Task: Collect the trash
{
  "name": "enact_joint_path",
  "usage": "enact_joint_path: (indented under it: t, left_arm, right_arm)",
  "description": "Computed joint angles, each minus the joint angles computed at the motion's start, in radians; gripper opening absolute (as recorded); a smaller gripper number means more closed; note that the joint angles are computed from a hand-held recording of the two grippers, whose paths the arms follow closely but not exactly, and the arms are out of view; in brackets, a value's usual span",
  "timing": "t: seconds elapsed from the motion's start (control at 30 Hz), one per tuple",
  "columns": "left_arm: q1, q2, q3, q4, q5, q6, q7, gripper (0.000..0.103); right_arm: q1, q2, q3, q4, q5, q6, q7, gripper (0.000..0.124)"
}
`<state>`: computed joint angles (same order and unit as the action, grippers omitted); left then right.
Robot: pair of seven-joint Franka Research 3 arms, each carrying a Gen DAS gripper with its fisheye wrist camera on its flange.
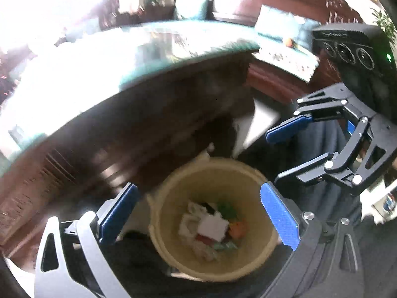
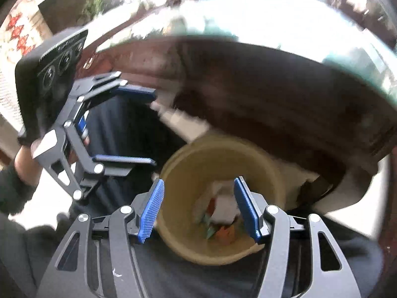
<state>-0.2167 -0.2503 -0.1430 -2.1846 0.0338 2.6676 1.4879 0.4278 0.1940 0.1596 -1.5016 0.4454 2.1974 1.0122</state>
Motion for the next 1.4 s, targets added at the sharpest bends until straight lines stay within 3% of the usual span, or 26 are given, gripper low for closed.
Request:
enact_joint_path:
  t: [0.13,0.2,0.33,0.43,0.53,0.6,0.9,1.1,1.27,1.4]
  left_arm:
    - [0.137,0.003,-0.093,0.064,0.296,0.059,-0.313,0.099]
    - [0.173,0.009,-0.105,0.093,0.392,0.084,-0.439,0.099]
    - [0.261,0.03,-0.153,0.177,0.647,0.064,-0.759,0.099]
    - [0.264,0.052,-0.159,0.229,0.74,0.007,-0.905,0.099]
    - [0.255,0.084,-0.176,0.288,0.84,-0.131,-1.045,0.099]
    - [0.238,0.089,-0.158,0.292,0.865,-0.144,-1.088,0.099]
    - [0.181,0.109,-0.102,0.335,1.013,-0.23,-1.233,0.099]
    - [0.147,0.168,-0.083,0.417,1.043,-0.321,-1.199,0.099]
    - [0.131,0.185,-0.055,0.43,1.014,-0.284,-1.171,0.099]
    - [0.126,0.207,-0.046,0.453,0.989,-0.298,-1.151,0.099]
  right_arm:
    - [0.022,-0.02,0.0,-0.014,-0.023,0.2,0.038,0.062]
    - [0.037,-0.011,-0.003,0.003,-0.064,0.287,0.077,0.065]
    - [0.068,0.012,-0.012,0.029,-0.166,0.417,0.162,0.07]
    - [0.081,0.025,-0.014,0.027,-0.204,0.507,0.218,0.082]
    - [0.084,0.037,-0.016,0.02,-0.211,0.59,0.264,0.094]
    - [0.088,0.05,-0.025,0.029,-0.234,0.63,0.297,0.095]
    - [0.124,0.168,-0.078,0.172,-0.331,0.69,0.47,0.095]
    - [0.09,0.243,-0.035,0.289,-0.262,0.616,0.468,0.095]
    - [0.098,0.293,-0.046,0.368,-0.268,0.55,0.468,0.095]
    - [0.096,0.323,-0.046,0.418,-0.261,0.513,0.475,0.095]
